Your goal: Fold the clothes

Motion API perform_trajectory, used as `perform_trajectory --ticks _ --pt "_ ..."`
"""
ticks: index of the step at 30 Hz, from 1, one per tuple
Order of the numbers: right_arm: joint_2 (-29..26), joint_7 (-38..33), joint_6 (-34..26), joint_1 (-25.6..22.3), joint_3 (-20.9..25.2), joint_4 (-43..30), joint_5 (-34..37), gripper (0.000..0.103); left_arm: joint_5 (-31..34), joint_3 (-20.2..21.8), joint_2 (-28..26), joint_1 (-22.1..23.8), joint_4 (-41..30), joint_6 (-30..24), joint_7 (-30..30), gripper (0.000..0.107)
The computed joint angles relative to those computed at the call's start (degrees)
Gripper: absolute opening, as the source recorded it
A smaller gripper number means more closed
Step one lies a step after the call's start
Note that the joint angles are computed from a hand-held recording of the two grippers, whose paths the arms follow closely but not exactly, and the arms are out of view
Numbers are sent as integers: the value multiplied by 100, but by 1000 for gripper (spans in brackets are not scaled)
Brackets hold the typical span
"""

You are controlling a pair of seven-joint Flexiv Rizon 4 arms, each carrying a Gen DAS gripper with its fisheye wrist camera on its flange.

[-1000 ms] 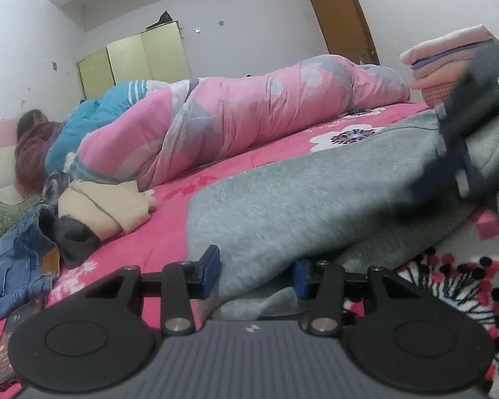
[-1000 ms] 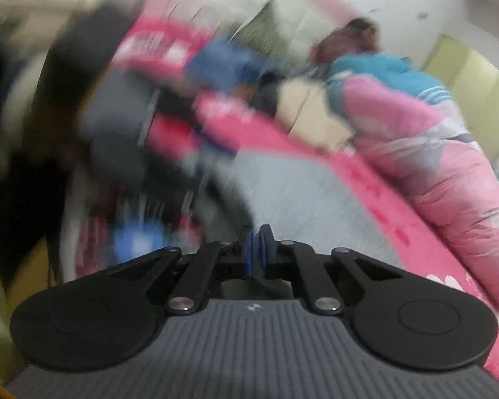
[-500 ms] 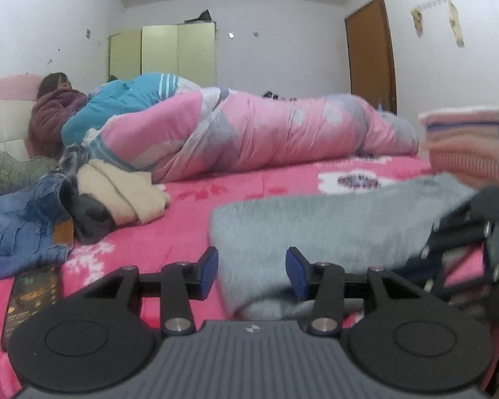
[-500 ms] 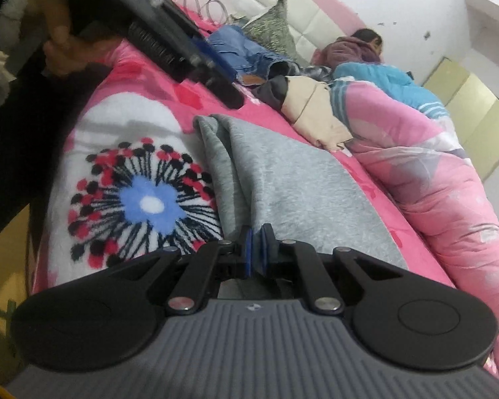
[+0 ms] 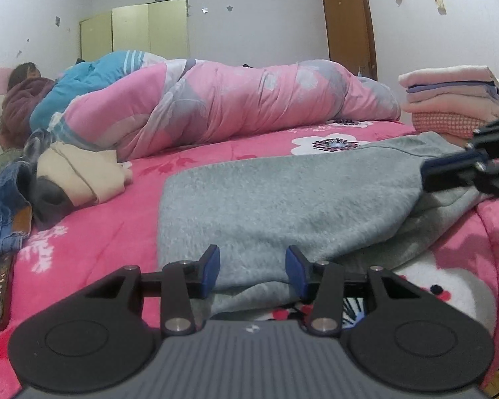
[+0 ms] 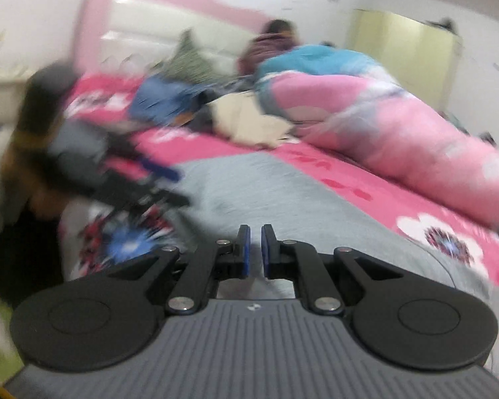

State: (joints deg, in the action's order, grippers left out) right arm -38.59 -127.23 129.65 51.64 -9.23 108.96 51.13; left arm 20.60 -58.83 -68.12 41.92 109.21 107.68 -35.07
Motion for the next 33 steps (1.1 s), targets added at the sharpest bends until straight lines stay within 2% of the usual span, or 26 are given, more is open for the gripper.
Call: perform_trajectory --ticks 1,4,8,10,13,16,19,22,25,28,31,33 --pt "-16 138 65 -78 57 -32 31 6 1 23 22 -13 -1 18 -1 46" --pt "-52 35 -325 13 -80 3 199 6 34 41 69 22 58 42 -18 46" --pt "4 97 -894 414 -575 189 404 6 26 -8 149 134 150 42 -83 47" --pt "107 105 -935 716 -917 307 520 6 8 -59 206 222 216 40 -151 48" --pt "170 190 -678 927 -1165 379 558 7 135 -302 114 431 292 46 -138 48" --pt "164 568 -124 472 -645 339 -56 7 308 -637 -119 569 318 -40 46 49" --pt "60 643 -49 126 -278 140 -479 7 348 -796 -239 481 286 -232 387 50" --pt "-99 583 -338 107 -290 27 -549 7 174 -725 -204 341 266 -589 749 51" --pt "-186 447 -1070 408 -750 41 -303 7 -99 -286 135 77 286 -685 930 51" --pt "-202 1024 -736 130 -474 282 -734 7 -188 -258 -28 98 399 -469 1119 53" --pt "-1 1054 -1153 415 -896 287 -381 10 -293 -272 -25 142 462 -488 1147 54" --pt "112 1523 -899 116 -611 329 -755 10 -306 -256 -31 138 468 -470 1189 54"
